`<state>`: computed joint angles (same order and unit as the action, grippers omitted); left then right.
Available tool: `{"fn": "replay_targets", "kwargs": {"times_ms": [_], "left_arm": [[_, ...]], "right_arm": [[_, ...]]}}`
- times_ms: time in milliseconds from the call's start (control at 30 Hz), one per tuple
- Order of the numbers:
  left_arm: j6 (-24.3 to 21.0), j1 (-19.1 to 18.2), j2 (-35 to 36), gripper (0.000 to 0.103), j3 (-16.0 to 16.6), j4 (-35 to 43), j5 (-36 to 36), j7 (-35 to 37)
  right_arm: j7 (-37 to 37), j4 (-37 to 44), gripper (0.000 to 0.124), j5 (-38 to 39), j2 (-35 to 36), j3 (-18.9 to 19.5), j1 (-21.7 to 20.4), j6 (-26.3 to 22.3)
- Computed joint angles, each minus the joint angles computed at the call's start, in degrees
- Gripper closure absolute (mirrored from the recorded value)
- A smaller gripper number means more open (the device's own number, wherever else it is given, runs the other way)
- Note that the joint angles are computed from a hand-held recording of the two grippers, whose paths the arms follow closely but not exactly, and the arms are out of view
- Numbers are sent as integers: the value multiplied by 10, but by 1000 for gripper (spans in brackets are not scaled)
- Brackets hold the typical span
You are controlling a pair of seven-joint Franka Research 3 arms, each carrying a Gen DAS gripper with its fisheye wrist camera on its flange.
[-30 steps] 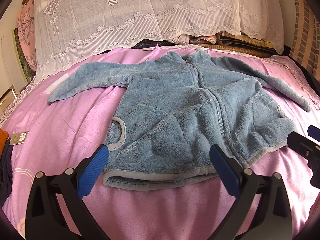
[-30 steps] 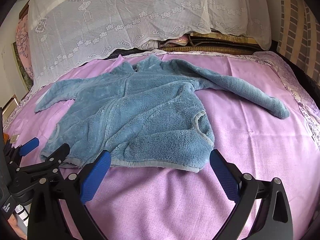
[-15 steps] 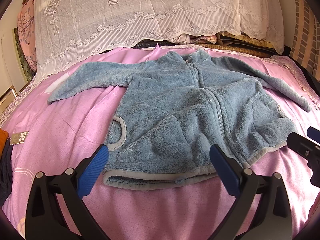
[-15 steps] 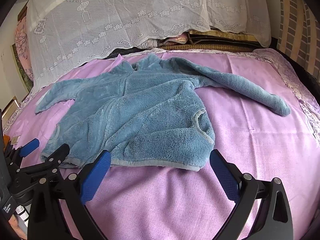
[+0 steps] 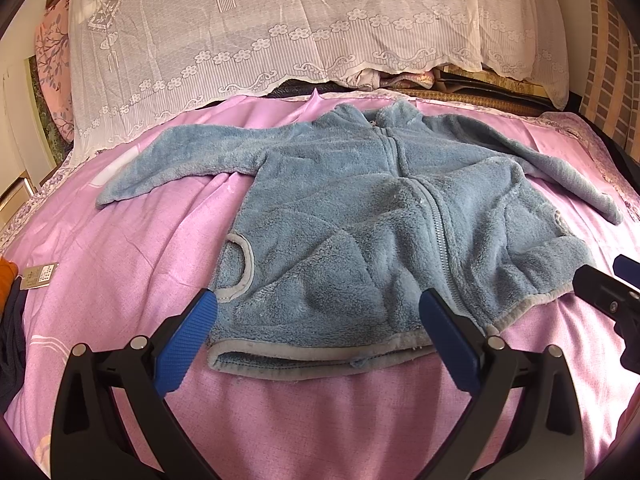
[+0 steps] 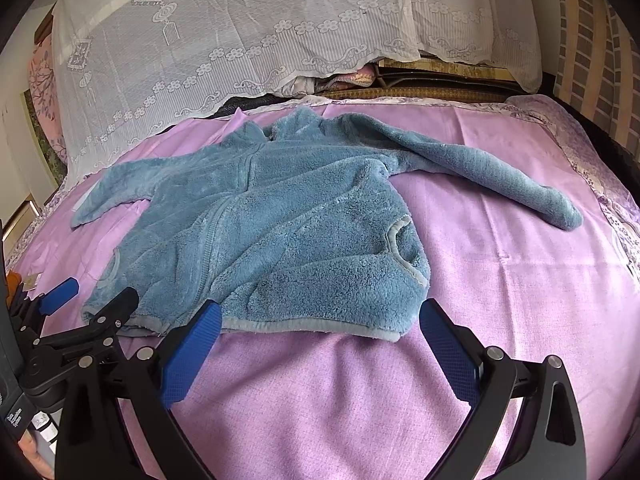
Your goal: Fold small clothes
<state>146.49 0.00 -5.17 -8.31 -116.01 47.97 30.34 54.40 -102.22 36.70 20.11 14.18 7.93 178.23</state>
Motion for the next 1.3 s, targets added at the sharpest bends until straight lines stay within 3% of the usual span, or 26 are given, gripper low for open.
{"fn": "replay_targets", "kwargs": {"times_ms": [867, 967, 1100, 1167, 1300], "left_arm": [[-7, 0, 1, 4, 0, 0, -11, 18], [-6, -1, 3, 4, 1, 1, -20, 28], [-7, -3, 6, 4, 1, 3, -18, 30], [-11, -5, 12, 4, 1, 6, -23, 37], [-23, -10, 25, 4, 2, 16, -42, 58]], "right_arm": [[44, 21, 24, -47, 13, -33, 19, -29], [30, 44, 24, -15, 28, -9, -15, -32], [-104, 91, 24, 158, 60, 118, -146, -65], [-116, 122, 24, 212, 79, 127, -173, -117], [-55, 205, 24, 259, 131, 91, -187, -208]]}}
